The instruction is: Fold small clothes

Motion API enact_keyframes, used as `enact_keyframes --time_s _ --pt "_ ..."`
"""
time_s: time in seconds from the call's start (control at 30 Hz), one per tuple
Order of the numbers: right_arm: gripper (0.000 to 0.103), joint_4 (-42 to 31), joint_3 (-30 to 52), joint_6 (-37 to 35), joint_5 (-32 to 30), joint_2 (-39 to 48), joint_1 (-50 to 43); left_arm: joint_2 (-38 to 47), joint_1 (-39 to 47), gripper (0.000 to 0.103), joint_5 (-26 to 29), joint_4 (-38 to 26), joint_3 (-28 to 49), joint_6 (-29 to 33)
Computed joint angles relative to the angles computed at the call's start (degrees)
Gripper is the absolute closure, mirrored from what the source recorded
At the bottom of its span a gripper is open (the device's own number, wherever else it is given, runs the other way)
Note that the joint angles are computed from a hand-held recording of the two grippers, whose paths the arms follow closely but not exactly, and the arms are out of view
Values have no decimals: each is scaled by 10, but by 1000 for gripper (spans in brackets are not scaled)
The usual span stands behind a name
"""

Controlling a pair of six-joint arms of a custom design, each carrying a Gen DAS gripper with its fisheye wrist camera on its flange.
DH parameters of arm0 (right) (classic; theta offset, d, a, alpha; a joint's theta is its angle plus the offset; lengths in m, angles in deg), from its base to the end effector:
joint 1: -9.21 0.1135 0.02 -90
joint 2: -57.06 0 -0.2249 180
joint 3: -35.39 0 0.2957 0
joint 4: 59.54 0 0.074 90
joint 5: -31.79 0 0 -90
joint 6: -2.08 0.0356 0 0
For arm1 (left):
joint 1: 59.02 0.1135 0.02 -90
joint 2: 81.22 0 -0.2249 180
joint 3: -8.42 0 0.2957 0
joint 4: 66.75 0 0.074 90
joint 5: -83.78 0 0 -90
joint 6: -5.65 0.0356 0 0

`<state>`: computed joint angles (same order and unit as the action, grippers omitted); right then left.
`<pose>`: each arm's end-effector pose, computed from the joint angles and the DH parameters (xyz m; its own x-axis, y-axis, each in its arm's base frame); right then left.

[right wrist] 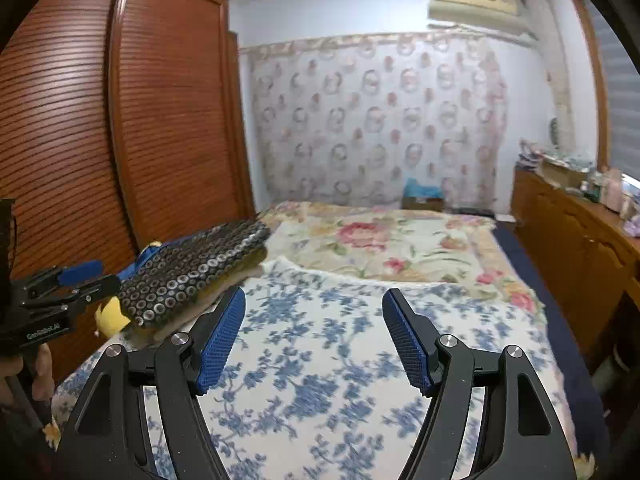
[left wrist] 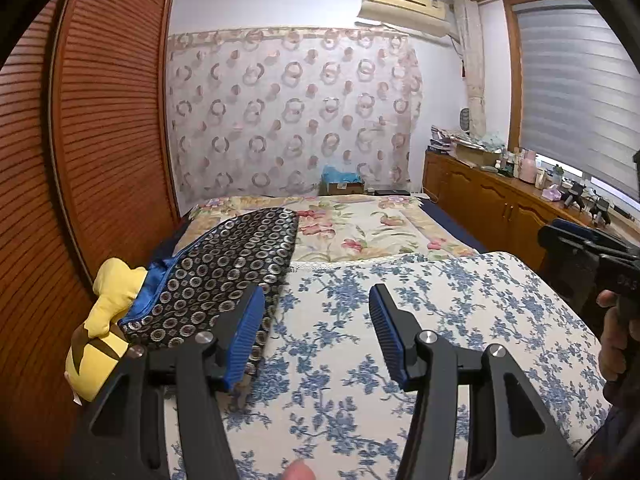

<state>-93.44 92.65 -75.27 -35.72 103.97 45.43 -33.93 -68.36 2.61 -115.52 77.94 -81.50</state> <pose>0.2140 0.1398 0.2882 -0.3721 -0.0217 -0.9279 -0.1861 0.9812 0.0516 0.2348 -0.0442 0.3418 -0.4256 0.1198 -0.8969 0.3174 0.9480 -0.0240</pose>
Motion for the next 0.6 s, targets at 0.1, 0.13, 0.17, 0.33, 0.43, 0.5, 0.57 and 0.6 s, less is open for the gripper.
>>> enact_keyframes --time_s 0.1,0.13,0.17,0.33,0.43,0.5,0.57,0.6 --pt "30 -24 -25 10 16 -59 6 -12 -21 49 -13 -11 3 -4" --pt "30 -30 -31 14 21 -74 7 -15 -30 49 -20 -15 6 -6" --pt "30 -34 -35 17 24 -84 8 -19 -36 49 -25 -17 4 -9" --pt "30 -56 -59 22 52 -134 19 -24 -75 49 -60 -24 10 -27" --pt "30 -64 -71 25 68 -154 26 -23 -84 49 -67 -24 12 -33" --pt "30 -67 -76 26 67 -161 24 -22 -86 49 -72 -22 12 -36" --pt "30 -68 -77 26 66 -162 22 -20 -92 49 -78 -21 12 -41" --pt "30 -69 -78 27 69 -164 23 -23 -92 49 -79 -19 9 -40"
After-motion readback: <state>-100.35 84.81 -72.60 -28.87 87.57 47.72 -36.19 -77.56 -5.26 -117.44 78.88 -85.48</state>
